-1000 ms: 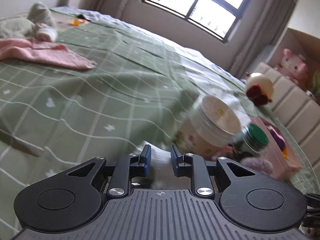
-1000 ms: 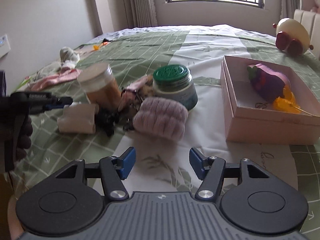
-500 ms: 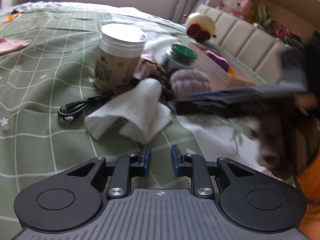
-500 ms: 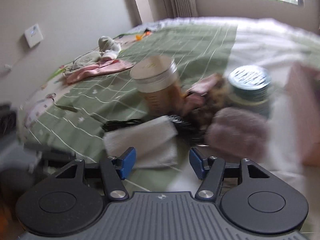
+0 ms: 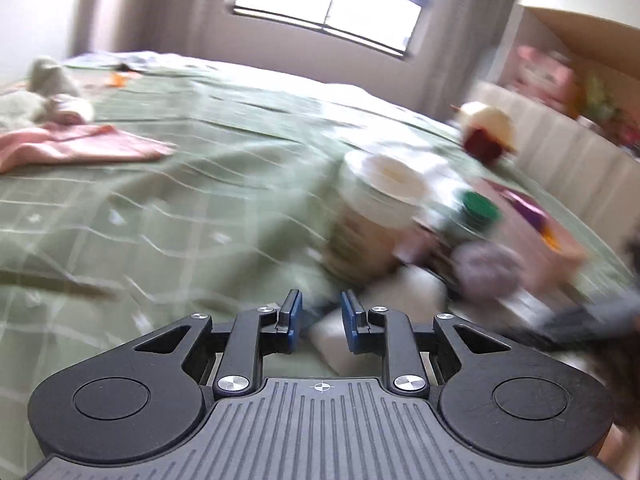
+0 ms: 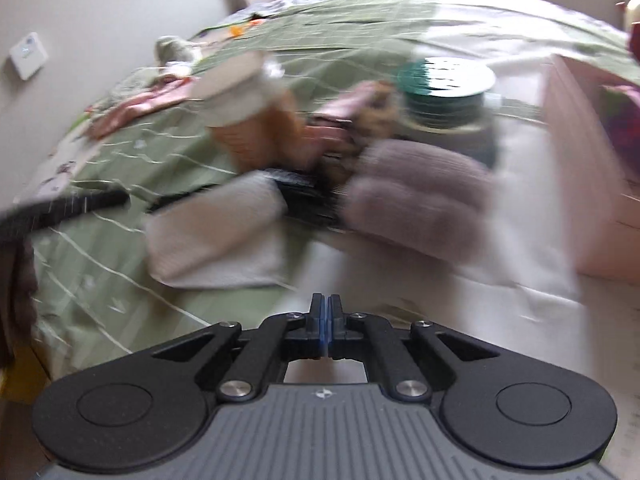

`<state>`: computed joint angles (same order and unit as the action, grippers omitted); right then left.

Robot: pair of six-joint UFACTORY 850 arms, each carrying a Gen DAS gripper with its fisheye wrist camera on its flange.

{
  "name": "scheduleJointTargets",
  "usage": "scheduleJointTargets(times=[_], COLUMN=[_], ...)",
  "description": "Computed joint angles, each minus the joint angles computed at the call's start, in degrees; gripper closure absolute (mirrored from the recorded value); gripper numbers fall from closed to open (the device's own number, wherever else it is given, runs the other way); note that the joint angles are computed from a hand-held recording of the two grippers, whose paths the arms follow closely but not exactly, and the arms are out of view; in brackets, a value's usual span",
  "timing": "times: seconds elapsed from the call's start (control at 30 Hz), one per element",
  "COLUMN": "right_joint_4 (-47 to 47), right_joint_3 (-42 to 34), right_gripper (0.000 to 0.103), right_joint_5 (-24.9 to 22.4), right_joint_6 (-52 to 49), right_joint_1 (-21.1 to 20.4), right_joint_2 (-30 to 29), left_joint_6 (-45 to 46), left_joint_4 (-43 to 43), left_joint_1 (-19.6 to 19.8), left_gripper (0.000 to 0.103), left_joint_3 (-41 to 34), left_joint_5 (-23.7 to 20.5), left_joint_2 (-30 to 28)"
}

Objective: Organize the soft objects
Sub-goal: 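Move both tools back toward the pile of items beside the box, then grasp the black cable with left tool while right tool grasps the white tissue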

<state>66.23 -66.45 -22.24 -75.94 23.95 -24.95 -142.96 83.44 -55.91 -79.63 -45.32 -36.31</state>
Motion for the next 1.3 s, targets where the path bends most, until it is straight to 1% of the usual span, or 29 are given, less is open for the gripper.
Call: scheduleJointTargets(times=[0.07, 0.13, 0.17, 0.2, 0.23, 0.27, 0.3, 0.33, 0.37, 0.43, 0.5, 0.57, 0.67, 0.73, 0.87, 0.93, 1.0, 1.07, 1.13, 1.17, 1.2, 1.3], right_joint_4=[3.3, 5.5, 6.5, 7.9, 10.5, 14.0, 18.0, 20.9, 21.6, 21.3, 21.9, 21.4, 20.7, 21.6, 24.6, 29.2, 32.5, 30.8, 28.9, 28.9, 29.8, 32.1], right_joint_3=[1.3, 2.2, 2.6, 3.0, 3.6, 4.4, 5.1, 5.2, 5.0, 4.5, 4.4, 4.5, 5.1, 5.7, 6.5, 6.8, 6.7, 5.7, 4.6, 4.1, 3.6, 1.5], right_gripper=[0.101, 0.097, 0.090, 0.076, 0.067, 0.054, 0.048, 0.047, 0.047, 0.047, 0.047, 0.047, 0.047, 0.047, 0.046, 0.046, 0.044, 0.044, 0.044, 0.044, 0.044, 0.044], right_joint_5=[-1.0, -2.2, -2.8, -3.0, -2.7, -2.3, -1.9, -1.6, -1.5, -1.7, -1.6, -1.8, -0.8, 0.3, -0.3, 0.0, 0.9, 1.2, 1.3, 1.9, 2.5, 4.9], right_joint_6=[-3.4, -4.7, -5.8, -7.4, -10.2, -14.3, -19.0, -22.5, -23.7, -23.9, -24.4, -23.9, -24.3, -26.2, -29.2, -32.8, -35.2, -32.5, -30.0, -29.6, -30.0, -31.1], right_joint_1=[-1.1, -2.0, -2.3, -2.3, -2.1, -1.9, -1.5, -0.8, -0.1, 0.6, 1.3, 1.7, 2.6, 3.0, 2.8, 3.1, 3.7, 4.2, 4.8, 5.3, 6.0, 8.6], right_joint_2=[0.8, 1.5, 1.7, 2.1, 2.6, 3.3, 3.8, 4.0, 4.0, 3.9, 3.8, 3.8, 4.3, 4.8, 5.7, 5.9, 5.8, 5.1, 4.4, 4.0, 3.5, 1.7], left_joint_6=[-1.5, -0.6, 1.4, 4.0, 5.9, 6.5, 7.6, 9.8, 11.8, 16.1, 22.8, 29.0, 34.7, 35.1, 34.5, 34.5, 33.1, 29.5, 23.9, 19.3, 14.5, 2.6], left_joint_4=[-0.8, -2.3, -3.7, -5.1, -5.7, -4.9, -4.3, -4.5, -4.1, -4.5, -8.2, -10.7, -15.1, -16.6, -17.0, -17.2, -17.1, -15.7, -12.0, -9.6, -7.7, -4.9], left_joint_1=[1.5, 3.0, 3.4, 3.6, 3.4, 2.9, 2.4, 1.7, 1.2, 0.9, 0.8, 0.0, -0.3, -0.2, 0.4, 0.5, 0.6, 0.7, 0.6, 0.4, 0.1, -1.5], left_gripper=[0.079, 0.079, 0.079, 0.079, 0.079, 0.079, 0.080, 0.080, 0.079, 0.078, 0.076, 0.076, 0.075, 0.074, 0.074, 0.075, 0.075, 0.076, 0.078, 0.079, 0.080, 0.081], left_joint_3=[-1.0, -2.3, -2.9, -3.7, -4.3, -4.0, -4.0, -4.3, -4.4, -4.5, -5.4, -7.0, -10.1, -11.5, -11.9, -11.8, -11.0, -9.0, -6.3, -4.8, -3.6, -0.5], left_joint_5=[-0.1, 1.8, 2.8, 4.1, 4.8, 4.9, 5.0, 4.5, 4.5, 6.9, 9.8, 8.5, 4.0, 2.4, 2.7, 3.0, 4.3, 6.5, 7.8, 8.0, 7.3, 1.6], left_joint_2=[-1.2, -2.4, -2.8, -3.3, -3.7, -3.7, -3.6, -3.7, -3.7, -3.3, -3.3, -4.3, -6.4, -7.6, -7.9, -7.9, -7.4, -6.1, -4.7, -3.8, -3.1, -1.2])
